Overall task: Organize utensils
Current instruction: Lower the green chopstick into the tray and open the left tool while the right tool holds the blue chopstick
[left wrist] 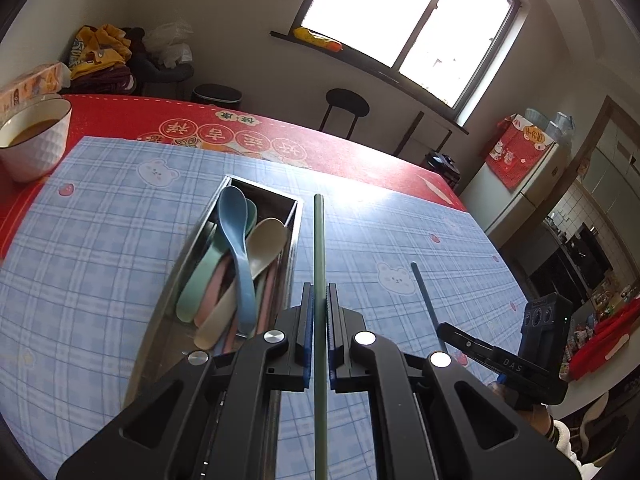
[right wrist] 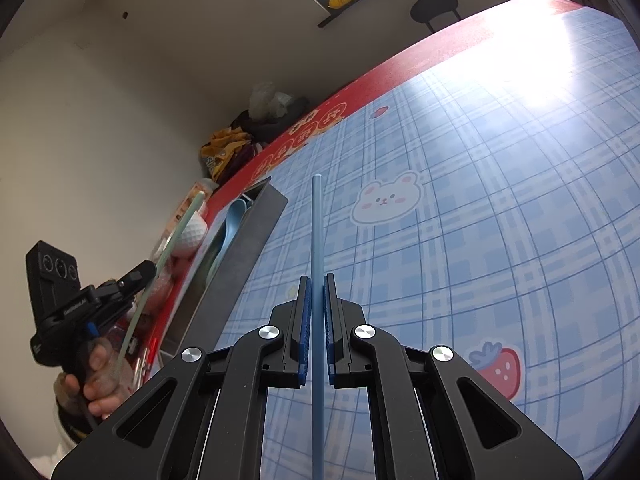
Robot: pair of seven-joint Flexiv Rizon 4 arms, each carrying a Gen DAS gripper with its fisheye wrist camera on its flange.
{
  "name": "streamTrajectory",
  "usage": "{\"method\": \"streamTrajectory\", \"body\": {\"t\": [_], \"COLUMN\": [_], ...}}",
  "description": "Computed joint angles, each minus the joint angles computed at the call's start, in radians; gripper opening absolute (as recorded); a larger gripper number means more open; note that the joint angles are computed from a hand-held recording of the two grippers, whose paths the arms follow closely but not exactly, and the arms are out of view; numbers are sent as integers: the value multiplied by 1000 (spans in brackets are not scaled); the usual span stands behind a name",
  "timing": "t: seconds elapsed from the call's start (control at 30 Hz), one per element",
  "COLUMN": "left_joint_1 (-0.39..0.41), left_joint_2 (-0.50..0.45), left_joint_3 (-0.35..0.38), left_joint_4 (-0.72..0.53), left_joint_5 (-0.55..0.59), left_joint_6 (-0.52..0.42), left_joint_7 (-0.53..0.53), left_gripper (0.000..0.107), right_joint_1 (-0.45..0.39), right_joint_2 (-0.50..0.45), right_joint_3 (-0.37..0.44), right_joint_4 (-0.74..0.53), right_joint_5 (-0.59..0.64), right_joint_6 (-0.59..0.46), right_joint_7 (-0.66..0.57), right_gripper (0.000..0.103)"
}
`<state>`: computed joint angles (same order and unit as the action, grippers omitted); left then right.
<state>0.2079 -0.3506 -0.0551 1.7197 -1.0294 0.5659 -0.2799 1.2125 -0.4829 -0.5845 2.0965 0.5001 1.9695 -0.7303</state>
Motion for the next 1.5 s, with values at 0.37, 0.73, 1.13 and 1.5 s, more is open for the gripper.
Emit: {"method": "streamTrajectory", "body": {"t": [0.37, 0.73, 1.13, 1.5], "left_joint_1": [-11, -16, 5, 2], "left_joint_2": [-106, -140, -119, 25], "left_joint_3": [-15, -29, -46, -47], "left_joint_4": [-116, -161, -143, 118], "left_joint_5": [211, 305, 277, -80], "left_joint_6": [31, 40, 78, 318], "left_joint_7": [-100, -149, -102, 343], "left_gripper": [6, 6, 9, 33], "right_joint_1": [-52, -75, -65, 25], "right_joint_2": [17, 22, 24, 19], "right_joint_3": [68, 98, 90, -14], "right_joint_4": [1, -7, -6, 17], "right_joint_5": [23, 42, 50, 50], "right_joint_6": [21, 21, 16, -23], "right_joint_7": [-31, -49, -52, -1], "right_gripper": [6, 6, 6, 6]}}
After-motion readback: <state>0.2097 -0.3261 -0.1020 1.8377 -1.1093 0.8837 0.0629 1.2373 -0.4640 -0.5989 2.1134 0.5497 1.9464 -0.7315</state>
